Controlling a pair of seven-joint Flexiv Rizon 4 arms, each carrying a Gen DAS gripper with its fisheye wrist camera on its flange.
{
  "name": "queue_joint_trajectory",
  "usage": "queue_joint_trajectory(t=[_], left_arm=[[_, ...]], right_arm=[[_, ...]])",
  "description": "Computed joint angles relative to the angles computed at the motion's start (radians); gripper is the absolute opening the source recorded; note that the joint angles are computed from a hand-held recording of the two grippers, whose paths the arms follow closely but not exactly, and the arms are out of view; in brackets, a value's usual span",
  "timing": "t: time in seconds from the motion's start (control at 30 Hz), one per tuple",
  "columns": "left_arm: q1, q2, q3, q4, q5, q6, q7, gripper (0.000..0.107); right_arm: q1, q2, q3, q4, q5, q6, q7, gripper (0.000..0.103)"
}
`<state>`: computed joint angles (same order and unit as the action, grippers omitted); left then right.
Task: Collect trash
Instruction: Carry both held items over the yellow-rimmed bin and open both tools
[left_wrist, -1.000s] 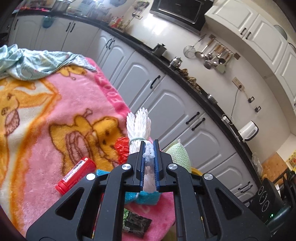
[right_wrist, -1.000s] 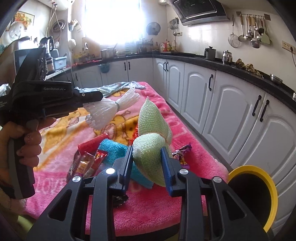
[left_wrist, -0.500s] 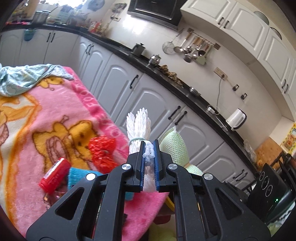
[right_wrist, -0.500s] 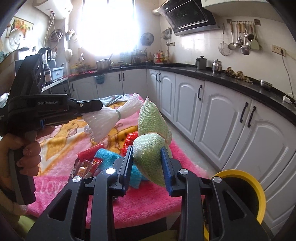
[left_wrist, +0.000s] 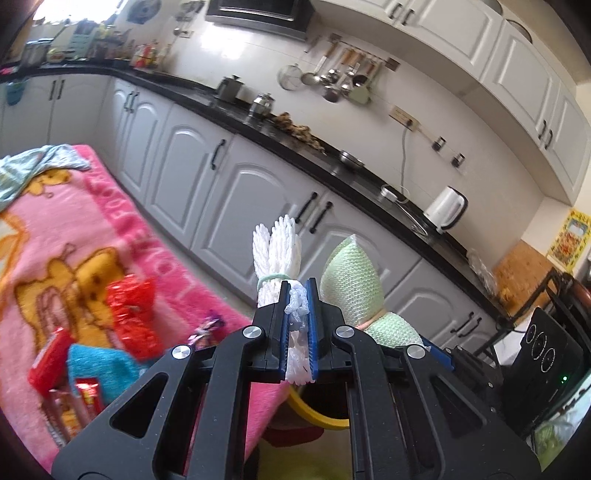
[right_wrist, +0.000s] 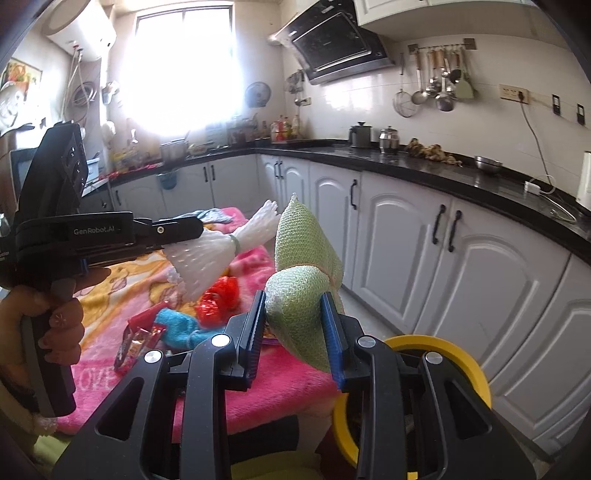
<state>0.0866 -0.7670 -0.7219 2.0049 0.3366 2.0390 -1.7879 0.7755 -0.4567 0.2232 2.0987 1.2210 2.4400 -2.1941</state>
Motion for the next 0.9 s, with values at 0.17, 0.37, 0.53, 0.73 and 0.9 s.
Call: queue_joint_trajectory(t=[0.17, 0.37, 0.53, 0.73, 0.9], left_arm=[[-0.056, -0.038, -0.017, -0.070, -0.012, -0.053, 0.048, 0.004], [-0.132, -0.101, -0.039, -0.155, -0.051, -0.105, 0.138, 0.004], [-0.180, -0.174, -0.068, -0.227, -0.099, -0.160, 0.217, 0.004], [-0.235, -0.236, -0.073, -0.291, -0.170, -0.207, 0.299, 0.004], [-0.264, -0.272, -0.071, -0.332, -0.229, -0.240, 0.345, 0.004]], right_arm=[[-0.022, 0.007, 0.008, 0.055, -0.015, 0.036, 0.073, 0.029], [-0.050, 0.009, 0.008, 0.128, -0.030, 0.056, 0.177, 0.029], [-0.075, -0.017, -0.002, 0.192, -0.066, 0.063, 0.301, 0.029], [-0.093, -0.052, -0.035, 0.256, -0.136, 0.062, 0.461, 0.029], [-0.091, -0.083, -0.068, 0.289, -0.189, 0.057, 0.565, 0.029]])
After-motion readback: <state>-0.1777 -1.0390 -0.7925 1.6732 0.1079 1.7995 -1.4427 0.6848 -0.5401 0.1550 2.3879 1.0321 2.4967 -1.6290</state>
